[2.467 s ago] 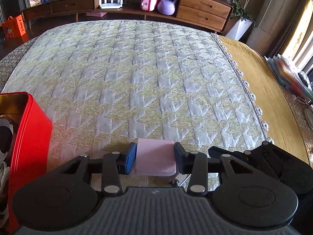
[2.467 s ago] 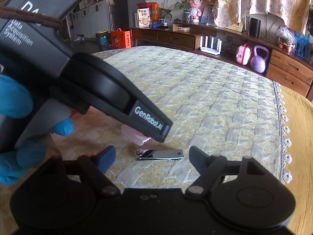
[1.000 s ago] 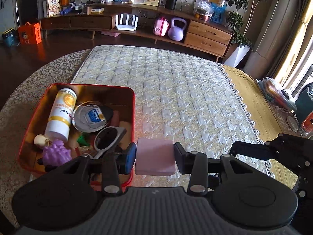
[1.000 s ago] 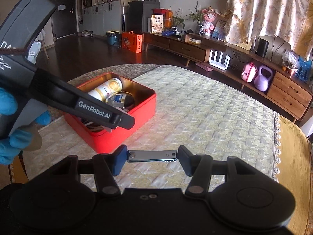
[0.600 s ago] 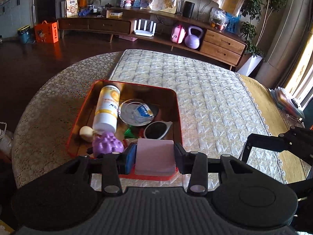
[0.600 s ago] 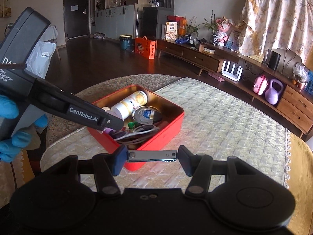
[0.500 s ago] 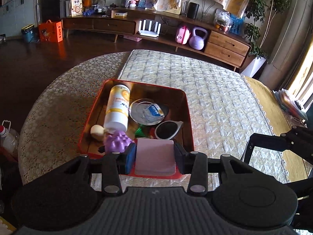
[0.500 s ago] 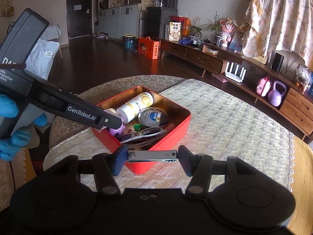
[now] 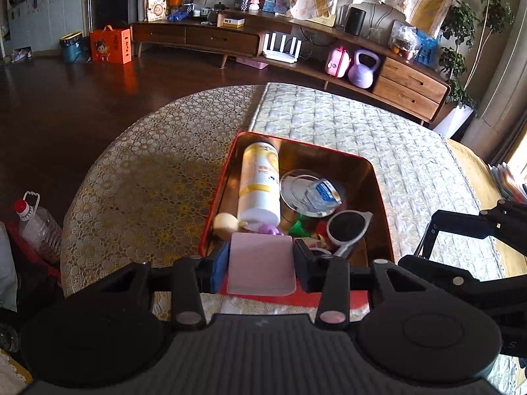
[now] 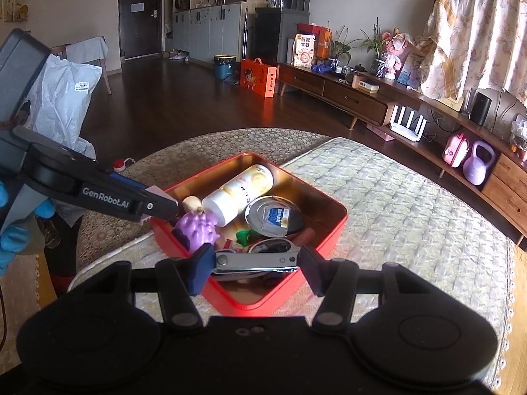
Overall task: Organize rigid objects
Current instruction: 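Carry the pink box into the red tin with the left tool while the right tool places the clipper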
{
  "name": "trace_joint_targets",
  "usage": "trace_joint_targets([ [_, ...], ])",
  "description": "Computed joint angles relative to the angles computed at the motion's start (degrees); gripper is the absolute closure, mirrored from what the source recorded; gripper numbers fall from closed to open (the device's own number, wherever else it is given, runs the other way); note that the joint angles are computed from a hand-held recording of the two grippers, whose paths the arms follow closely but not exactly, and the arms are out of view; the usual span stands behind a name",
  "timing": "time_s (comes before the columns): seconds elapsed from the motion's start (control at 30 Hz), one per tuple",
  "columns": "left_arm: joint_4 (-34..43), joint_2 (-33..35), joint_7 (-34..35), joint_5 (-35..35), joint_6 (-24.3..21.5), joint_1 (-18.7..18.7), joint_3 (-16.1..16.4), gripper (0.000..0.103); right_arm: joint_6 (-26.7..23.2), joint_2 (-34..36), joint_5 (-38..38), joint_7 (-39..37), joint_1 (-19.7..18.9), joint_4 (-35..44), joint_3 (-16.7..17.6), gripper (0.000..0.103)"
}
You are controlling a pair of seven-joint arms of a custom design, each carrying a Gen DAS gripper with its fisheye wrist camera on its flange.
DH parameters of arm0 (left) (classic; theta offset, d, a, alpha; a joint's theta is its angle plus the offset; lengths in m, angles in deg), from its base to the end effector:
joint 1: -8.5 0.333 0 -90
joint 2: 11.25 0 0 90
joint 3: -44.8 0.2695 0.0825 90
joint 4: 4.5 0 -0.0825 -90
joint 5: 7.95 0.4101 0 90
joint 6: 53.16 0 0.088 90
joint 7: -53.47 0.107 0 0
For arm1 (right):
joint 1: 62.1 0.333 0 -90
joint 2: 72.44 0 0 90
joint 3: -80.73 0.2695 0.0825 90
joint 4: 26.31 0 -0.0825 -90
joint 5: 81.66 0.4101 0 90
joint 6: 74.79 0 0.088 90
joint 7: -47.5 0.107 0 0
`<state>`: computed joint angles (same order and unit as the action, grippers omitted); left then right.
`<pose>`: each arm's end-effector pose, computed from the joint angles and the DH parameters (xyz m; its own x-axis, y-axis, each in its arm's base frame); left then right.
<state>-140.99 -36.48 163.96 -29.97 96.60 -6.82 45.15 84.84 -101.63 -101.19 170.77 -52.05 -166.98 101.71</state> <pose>0.4917 -0.1227 0.5097 -0.3879 -0.9121 0.1325 -0.7284 0.2153 -0.6505 0.4128 0.2774 0.5073 0.2363 -0.9701 0.0557 -0.6119 -0.1931 -0.7670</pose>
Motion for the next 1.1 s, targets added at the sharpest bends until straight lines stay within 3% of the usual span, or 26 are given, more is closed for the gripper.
trace_joint_targets([
  [0.2,4.46,5.66,-0.88,0.25,2.62,0.65,-1.02,0.062,0.22,5.66,-2.85,0.79,-1.55,3.97,0.09,0.046],
  [0.5,10.16,13.27,-1.08,0.39,4.53,2.3,-3.87,0.062,-0.14,13.89,-7.34,1.86,0.59,9.66,-3.37,0.046],
  [1.1,8.76,14.7,3.23,-4.06,5.5,3.48,-5.2,0.062,-1.49,20.91,-11.08,3.16,6.6,14.09,-9.12,0.046],
])
